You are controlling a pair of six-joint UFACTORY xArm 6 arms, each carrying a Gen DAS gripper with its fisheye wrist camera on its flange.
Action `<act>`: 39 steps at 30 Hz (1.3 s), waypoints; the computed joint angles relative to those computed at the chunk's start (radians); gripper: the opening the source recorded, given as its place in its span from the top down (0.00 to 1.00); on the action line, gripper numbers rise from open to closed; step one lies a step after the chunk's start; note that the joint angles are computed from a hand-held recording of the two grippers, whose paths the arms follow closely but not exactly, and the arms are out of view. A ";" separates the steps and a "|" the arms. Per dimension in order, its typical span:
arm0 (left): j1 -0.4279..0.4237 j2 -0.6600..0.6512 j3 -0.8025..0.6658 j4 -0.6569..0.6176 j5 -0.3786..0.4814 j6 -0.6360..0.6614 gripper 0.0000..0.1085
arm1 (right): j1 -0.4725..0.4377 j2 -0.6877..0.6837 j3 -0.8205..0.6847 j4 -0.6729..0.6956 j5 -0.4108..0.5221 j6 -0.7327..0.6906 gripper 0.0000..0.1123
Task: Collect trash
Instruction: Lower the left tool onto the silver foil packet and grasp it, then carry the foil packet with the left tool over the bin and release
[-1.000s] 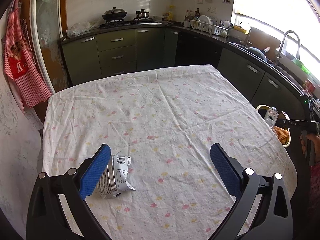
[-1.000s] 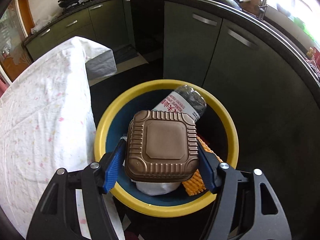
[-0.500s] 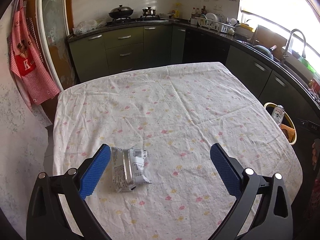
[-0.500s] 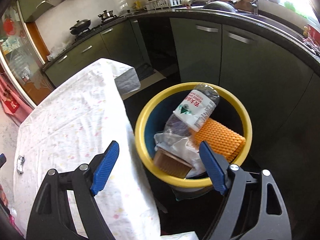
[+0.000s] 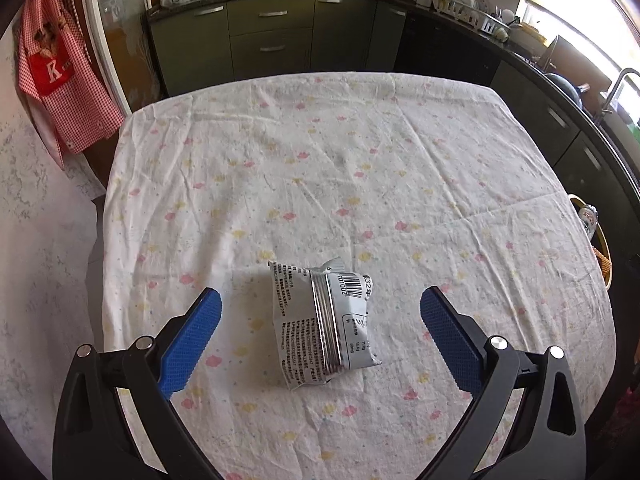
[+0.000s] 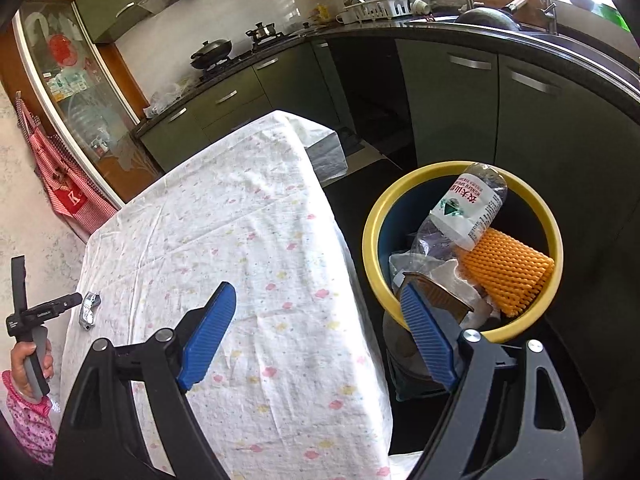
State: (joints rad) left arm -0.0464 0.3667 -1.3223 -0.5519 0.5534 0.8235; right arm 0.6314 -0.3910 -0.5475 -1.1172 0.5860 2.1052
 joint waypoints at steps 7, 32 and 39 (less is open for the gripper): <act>-0.024 0.045 -0.017 0.145 -0.026 -0.140 0.12 | -0.005 0.008 -0.007 -0.036 -0.037 0.021 0.29; -0.068 -0.160 0.189 0.040 -0.093 0.014 0.53 | -0.043 -0.039 0.053 -0.117 -0.099 0.098 0.29; -0.186 -0.268 0.199 -0.123 -0.035 0.208 0.53 | -0.022 -0.138 0.129 -0.088 -0.031 0.120 0.29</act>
State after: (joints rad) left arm -0.2325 0.0983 -1.1234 -0.6749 0.5187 1.0318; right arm 0.6095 -0.5285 -0.4184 -1.2051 0.5551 2.2249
